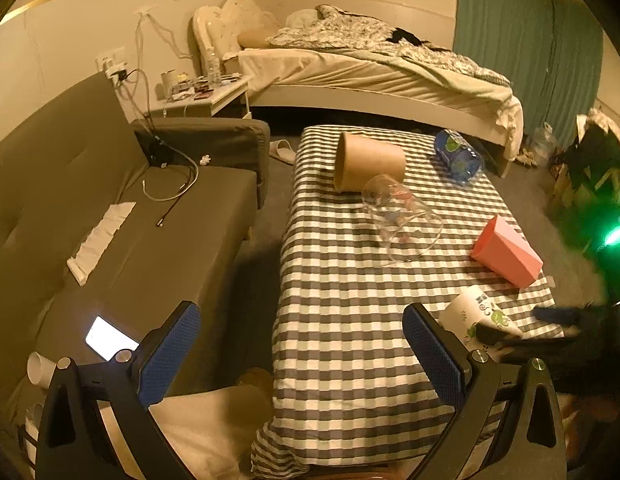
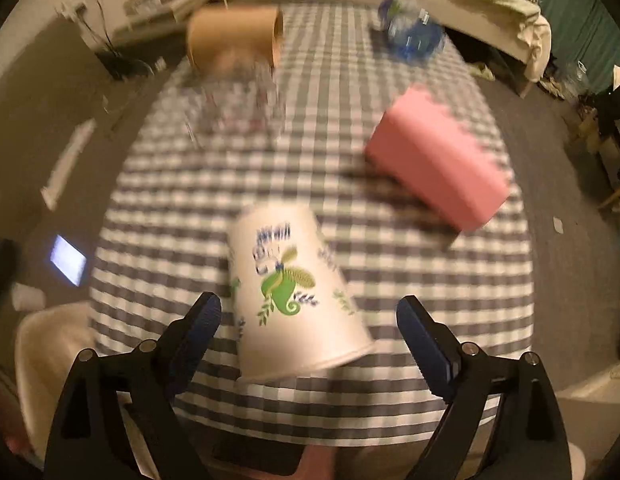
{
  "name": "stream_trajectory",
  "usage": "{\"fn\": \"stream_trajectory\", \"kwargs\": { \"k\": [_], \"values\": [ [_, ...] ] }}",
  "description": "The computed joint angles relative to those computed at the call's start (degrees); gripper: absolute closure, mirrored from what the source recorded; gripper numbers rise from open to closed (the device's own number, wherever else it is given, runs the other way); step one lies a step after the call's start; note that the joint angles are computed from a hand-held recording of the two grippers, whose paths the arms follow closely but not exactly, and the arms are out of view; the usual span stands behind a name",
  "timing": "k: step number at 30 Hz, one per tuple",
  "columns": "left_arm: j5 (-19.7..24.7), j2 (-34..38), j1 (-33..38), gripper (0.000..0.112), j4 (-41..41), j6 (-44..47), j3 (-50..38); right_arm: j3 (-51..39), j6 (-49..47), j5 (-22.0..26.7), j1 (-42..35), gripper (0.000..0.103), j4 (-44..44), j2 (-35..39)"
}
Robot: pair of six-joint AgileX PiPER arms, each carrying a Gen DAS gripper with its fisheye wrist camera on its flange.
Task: Flip cup upside down
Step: 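Lift the white cup with the right gripper toward the left gripper, then close the left gripper on the white cup while the right gripper releases it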
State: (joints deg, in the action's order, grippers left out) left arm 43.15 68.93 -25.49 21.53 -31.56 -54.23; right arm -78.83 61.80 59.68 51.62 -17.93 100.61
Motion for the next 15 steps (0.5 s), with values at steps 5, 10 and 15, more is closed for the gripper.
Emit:
{"fn": "stream_trajectory", "kwargs": {
  "k": [5,10,15],
  "values": [
    [6.31,6.7,-5.04,0.009,-0.66,-0.73,-10.07,1.44,0.59,3.05,-0.2,0.012,-5.82,-7.93],
    [11.9,15.9,-9.68,0.009,-2.2,-2.41,-20.85,3.73,-1.39,7.98,-2.98,0.012,-8.87,-12.61],
    [17.11,26.71,-10.79,0.009,-9.01,-1.01,-30.36,11.18,-3.78,6.54,-7.96,0.012,-8.33,-19.14]
  ]
}}
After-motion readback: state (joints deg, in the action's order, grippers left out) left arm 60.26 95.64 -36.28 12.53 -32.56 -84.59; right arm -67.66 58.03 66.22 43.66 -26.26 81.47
